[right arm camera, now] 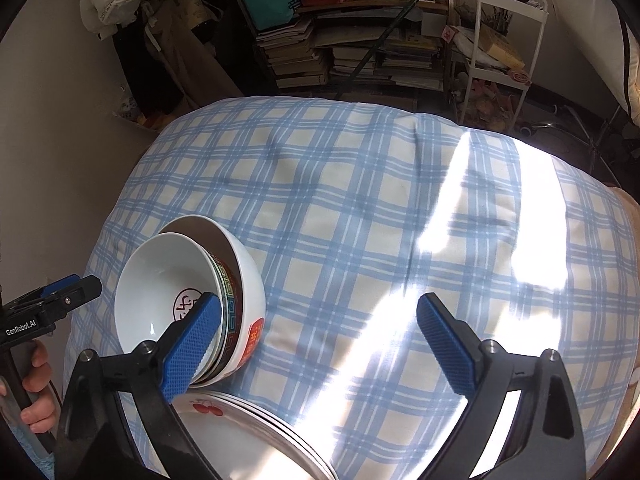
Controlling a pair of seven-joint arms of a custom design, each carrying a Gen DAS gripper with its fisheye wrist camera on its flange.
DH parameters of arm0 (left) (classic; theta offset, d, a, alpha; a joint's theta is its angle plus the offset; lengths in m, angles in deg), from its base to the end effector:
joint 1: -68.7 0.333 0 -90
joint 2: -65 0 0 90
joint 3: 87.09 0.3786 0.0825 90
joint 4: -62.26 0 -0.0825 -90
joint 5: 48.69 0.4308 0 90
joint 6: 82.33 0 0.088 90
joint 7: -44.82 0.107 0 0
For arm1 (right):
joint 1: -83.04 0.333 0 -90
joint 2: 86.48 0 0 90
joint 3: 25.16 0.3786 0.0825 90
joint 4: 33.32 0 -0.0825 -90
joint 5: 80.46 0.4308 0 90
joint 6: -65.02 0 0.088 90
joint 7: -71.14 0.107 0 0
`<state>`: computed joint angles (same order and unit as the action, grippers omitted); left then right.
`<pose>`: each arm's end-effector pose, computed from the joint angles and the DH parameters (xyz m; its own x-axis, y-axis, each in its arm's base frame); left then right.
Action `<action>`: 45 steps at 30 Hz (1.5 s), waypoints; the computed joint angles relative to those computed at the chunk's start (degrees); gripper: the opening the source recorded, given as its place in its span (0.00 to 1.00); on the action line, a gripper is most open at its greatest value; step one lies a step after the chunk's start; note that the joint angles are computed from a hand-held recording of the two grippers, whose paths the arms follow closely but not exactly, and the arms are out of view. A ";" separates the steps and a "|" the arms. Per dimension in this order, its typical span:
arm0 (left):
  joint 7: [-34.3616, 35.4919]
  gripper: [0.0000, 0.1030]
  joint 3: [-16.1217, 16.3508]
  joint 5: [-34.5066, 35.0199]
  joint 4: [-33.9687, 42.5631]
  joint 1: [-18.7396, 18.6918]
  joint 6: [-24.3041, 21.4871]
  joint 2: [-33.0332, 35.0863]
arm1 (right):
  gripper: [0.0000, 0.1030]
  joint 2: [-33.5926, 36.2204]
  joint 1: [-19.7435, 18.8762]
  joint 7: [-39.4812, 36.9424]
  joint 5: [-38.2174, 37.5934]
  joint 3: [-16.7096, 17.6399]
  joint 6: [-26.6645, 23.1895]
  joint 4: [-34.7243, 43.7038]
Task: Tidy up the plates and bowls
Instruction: 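Close the right tool on the bowl stack rim while the left tool closes beside it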
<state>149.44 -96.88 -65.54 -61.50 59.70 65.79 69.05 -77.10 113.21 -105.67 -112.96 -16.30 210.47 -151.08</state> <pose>0.5882 -0.1930 0.4361 -0.3735 -0.9149 0.1531 -0.8812 0.2983 -0.3668 0.5049 0.4128 0.4247 -0.4465 -0.8602 -0.2464 -0.7645 0.5098 -0.3945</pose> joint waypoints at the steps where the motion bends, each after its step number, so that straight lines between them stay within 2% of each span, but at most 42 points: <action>1: -0.10 0.88 0.03 0.23 0.04 -0.02 0.08 0.18 | 0.92 0.10 -0.11 -0.59 0.42 0.08 0.07 0.05; 4: -0.11 0.88 0.02 0.45 0.39 -0.13 -0.15 0.96 | 0.80 0.57 -0.69 -2.73 2.68 0.35 1.62 -0.12; 6: 0.17 0.88 -0.02 0.09 0.51 -0.18 -0.29 1.39 | 0.64 0.99 -1.00 -4.06 4.18 0.48 2.81 -0.21; 11: 0.86 0.88 -0.01 -0.50 0.72 -0.40 -0.79 2.33 | 0.49 1.93 -1.40 -6.69 7.37 0.73 5.79 -0.41; 17: 1.31 0.88 0.24 -0.39 0.88 -0.43 -1.21 2.91 | 0.48 1.83 -0.74 -4.80 5.32 -0.27 8.22 -0.60; 25: 2.34 0.88 0.12 -1.73 1.24 -0.31 -1.43 3.50 | 0.48 2.73 -0.78 -6.18 4.95 -0.24 6.40 1.52; 35: 0.89 0.87 0.24 -1.96 2.61 -0.59 -2.52 4.32 | 0.30 4.58 -1.05 -9.29 7.93 0.37 5.99 3.24; 45: 0.24 0.87 0.39 -0.93 3.09 -0.86 -3.16 4.82 | 0.28 5.26 -0.68 -9.95 9.16 0.17 5.37 3.82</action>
<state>149.67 -96.50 -66.47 -58.41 58.84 62.64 73.87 -71.84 112.53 -115.61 -103.80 -16.13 215.84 -147.26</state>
